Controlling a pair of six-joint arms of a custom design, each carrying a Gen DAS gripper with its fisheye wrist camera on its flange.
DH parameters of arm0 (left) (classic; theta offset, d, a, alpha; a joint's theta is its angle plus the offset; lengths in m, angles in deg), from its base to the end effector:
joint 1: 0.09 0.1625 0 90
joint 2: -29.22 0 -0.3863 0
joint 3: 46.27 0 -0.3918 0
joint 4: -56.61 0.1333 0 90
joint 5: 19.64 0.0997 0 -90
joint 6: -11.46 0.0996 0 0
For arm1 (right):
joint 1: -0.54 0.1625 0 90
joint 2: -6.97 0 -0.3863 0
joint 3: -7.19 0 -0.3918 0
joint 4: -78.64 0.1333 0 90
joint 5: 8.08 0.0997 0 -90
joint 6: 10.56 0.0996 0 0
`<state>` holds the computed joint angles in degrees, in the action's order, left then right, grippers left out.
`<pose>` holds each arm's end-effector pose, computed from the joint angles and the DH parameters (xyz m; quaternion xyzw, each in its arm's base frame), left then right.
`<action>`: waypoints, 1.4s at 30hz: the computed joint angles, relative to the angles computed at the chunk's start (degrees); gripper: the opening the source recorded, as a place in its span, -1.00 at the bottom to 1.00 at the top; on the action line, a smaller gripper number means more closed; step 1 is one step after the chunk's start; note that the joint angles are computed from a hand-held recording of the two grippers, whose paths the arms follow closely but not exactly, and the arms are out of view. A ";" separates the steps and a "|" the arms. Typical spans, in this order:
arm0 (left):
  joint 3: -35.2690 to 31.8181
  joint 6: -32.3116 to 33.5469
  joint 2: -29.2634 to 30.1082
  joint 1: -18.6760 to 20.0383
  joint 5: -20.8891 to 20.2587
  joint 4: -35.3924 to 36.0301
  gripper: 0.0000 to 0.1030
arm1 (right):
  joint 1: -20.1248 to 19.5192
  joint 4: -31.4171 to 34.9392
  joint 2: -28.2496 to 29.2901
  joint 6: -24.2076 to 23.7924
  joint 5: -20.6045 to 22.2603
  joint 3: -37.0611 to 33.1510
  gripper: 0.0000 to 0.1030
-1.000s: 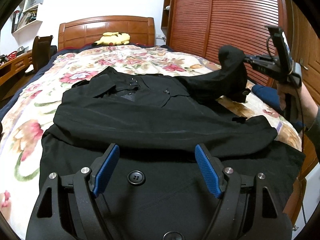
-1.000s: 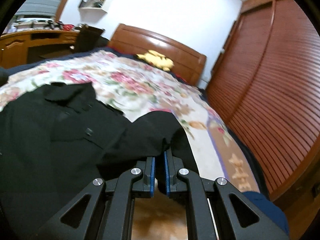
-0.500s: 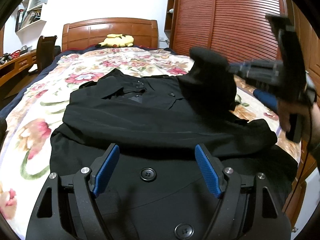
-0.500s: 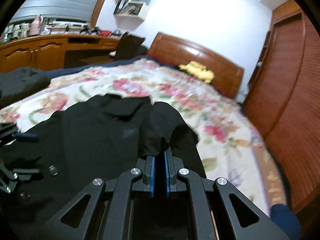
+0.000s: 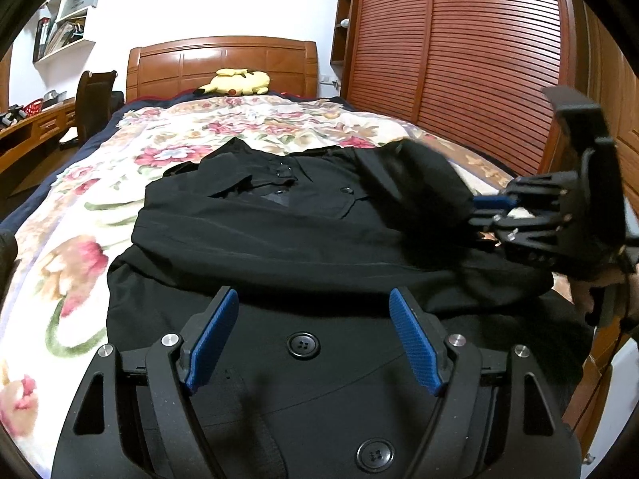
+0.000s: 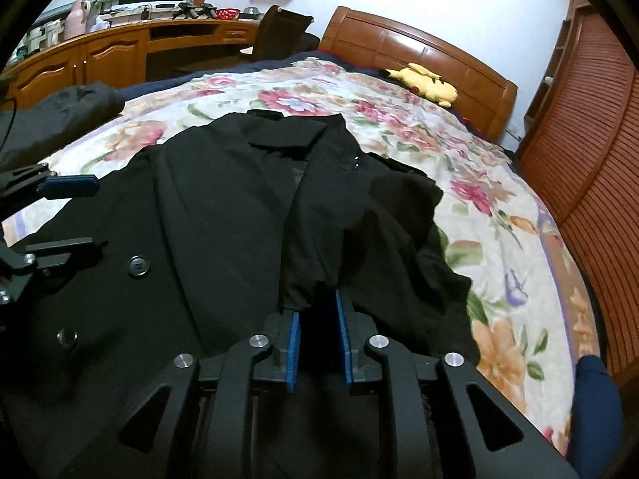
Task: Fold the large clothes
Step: 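Carry the held sleeve over the coat front with the right tool, release, then grasp the folded sleeve again with the right tool and lift it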
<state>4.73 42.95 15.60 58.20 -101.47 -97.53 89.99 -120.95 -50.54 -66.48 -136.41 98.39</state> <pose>-0.3057 -0.7753 -0.0275 0.4944 0.8351 -0.2310 0.0689 0.0654 -0.6342 0.3487 0.1673 -0.7534 0.3893 0.5029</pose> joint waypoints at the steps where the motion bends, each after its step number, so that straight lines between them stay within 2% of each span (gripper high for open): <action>1: -0.13 0.03 0.07 0.01 -0.07 0.09 0.53 | -0.27 -0.81 -0.14 -0.47 0.32 0.33 -0.52; 3: -0.13 0.25 0.10 0.04 -0.07 -0.04 0.53 | -0.43 -1.86 -0.95 -0.81 1.06 1.20 -0.20; 4: -0.02 0.33 0.06 0.04 -0.01 -0.12 0.53 | -0.18 -2.18 -1.66 -0.76 1.23 1.96 0.10; 5: -0.16 0.41 0.15 0.06 0.08 -0.05 0.53 | -0.17 -2.64 -2.34 -0.80 1.93 2.90 0.22; 11: -0.05 0.39 0.14 0.06 0.13 -0.19 0.53 | -0.10 -5.43 -5.24 -1.30 4.68 5.13 0.23; 19: -0.10 0.43 0.17 0.05 0.17 -0.14 0.53 | -2.71 -5.25 -2.45 1.48 -0.04 0.16 0.23; 24: -0.07 0.63 0.09 0.19 0.24 -0.09 0.53 | -4.87 -0.39 0.63 6.54 -3.54 -6.63 0.23; 30: 0.18 1.07 -0.05 0.33 0.33 -0.10 0.53 | -7.13 8.61 1.80 15.23 -4.69 -11.96 0.23; 37: 0.25 1.27 0.20 0.09 0.97 -0.20 0.53 | -8.88 21.28 0.36 25.95 -0.71 -12.94 0.23; 40: 0.19 1.21 0.20 0.01 0.94 -0.22 0.53 | -9.19 23.71 -0.83 28.46 1.58 -12.14 0.23; 42: 0.29 1.17 0.11 -0.03 0.84 -0.31 0.53 | -9.38 25.22 -1.48 29.29 3.37 -11.69 0.02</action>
<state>5.03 44.13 15.71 58.17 -100.63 -97.84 80.61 -95.72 -52.03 -37.19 -133.04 86.70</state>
